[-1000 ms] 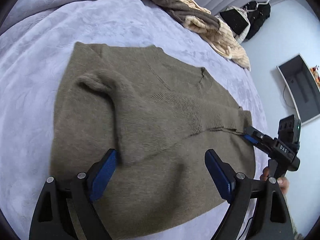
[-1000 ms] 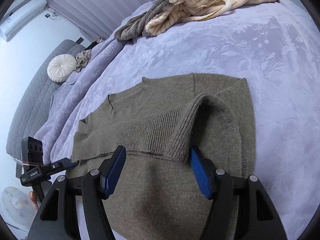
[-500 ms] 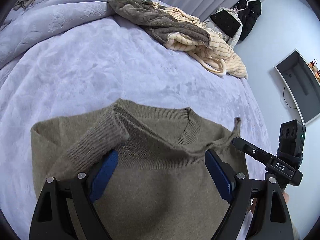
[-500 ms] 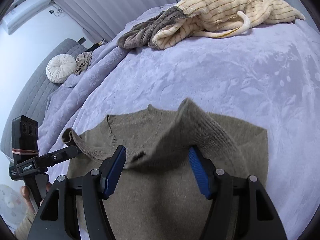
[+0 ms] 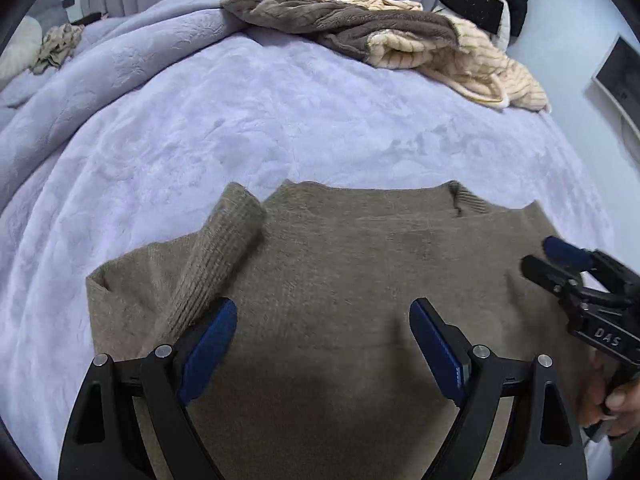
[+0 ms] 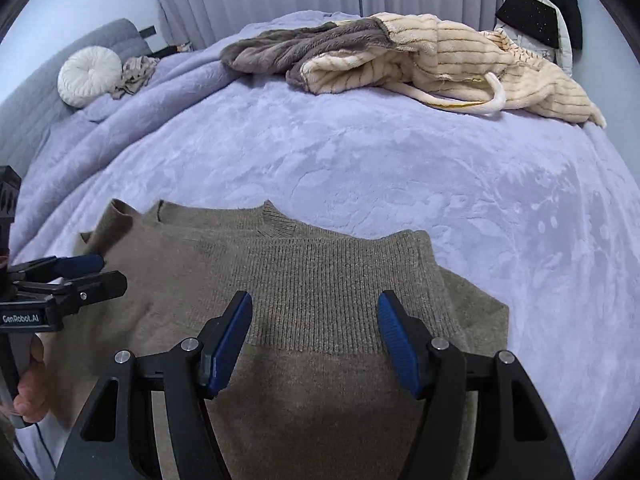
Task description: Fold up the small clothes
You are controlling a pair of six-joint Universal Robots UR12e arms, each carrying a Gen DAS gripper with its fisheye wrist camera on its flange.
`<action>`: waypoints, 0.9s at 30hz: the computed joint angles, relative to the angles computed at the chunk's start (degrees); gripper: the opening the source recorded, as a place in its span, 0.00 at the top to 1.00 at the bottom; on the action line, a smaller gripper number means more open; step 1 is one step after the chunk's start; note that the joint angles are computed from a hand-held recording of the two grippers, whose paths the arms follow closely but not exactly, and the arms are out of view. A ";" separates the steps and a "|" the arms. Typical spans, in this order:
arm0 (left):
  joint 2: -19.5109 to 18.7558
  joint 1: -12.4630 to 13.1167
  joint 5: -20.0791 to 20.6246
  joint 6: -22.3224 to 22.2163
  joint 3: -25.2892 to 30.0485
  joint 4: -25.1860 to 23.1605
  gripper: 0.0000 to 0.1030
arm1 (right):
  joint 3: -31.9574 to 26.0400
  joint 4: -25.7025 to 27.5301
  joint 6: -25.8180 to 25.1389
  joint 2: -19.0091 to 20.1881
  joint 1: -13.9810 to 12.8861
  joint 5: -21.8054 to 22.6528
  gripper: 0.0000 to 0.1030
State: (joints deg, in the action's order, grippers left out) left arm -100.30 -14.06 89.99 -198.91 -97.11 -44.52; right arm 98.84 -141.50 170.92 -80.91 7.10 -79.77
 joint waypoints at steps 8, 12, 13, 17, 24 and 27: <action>-0.46 1.64 -1.00 -1.28 -1.08 1.33 0.14 | -1.04 3.03 4.34 1.55 -2.07 0.00 0.34; 2.97 0.85 -0.51 -2.36 -3.50 2.31 0.14 | 1.55 0.46 4.16 -1.58 -1.73 -1.30 0.33; 3.87 0.50 -0.53 -2.46 -4.27 2.24 0.14 | 2.61 -0.11 3.54 -2.72 -1.78 -0.38 0.33; 6.82 -1.95 1.59 -2.67 -7.21 1.37 0.14 | 6.77 -0.51 0.80 -6.89 -1.33 1.59 0.32; 9.96 -3.34 3.96 -5.57 -11.30 0.70 0.14 | 11.49 2.09 -0.73 -10.83 -1.05 -1.67 0.31; 10.75 -3.71 4.46 -5.72 -11.96 -0.10 0.14 | 13.50 1.82 -0.26 -12.24 -3.29 0.89 0.31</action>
State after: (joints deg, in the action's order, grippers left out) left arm -89.55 -17.77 94.46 -204.63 -109.08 -44.62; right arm 112.34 -139.68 170.66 -93.15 3.81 -78.88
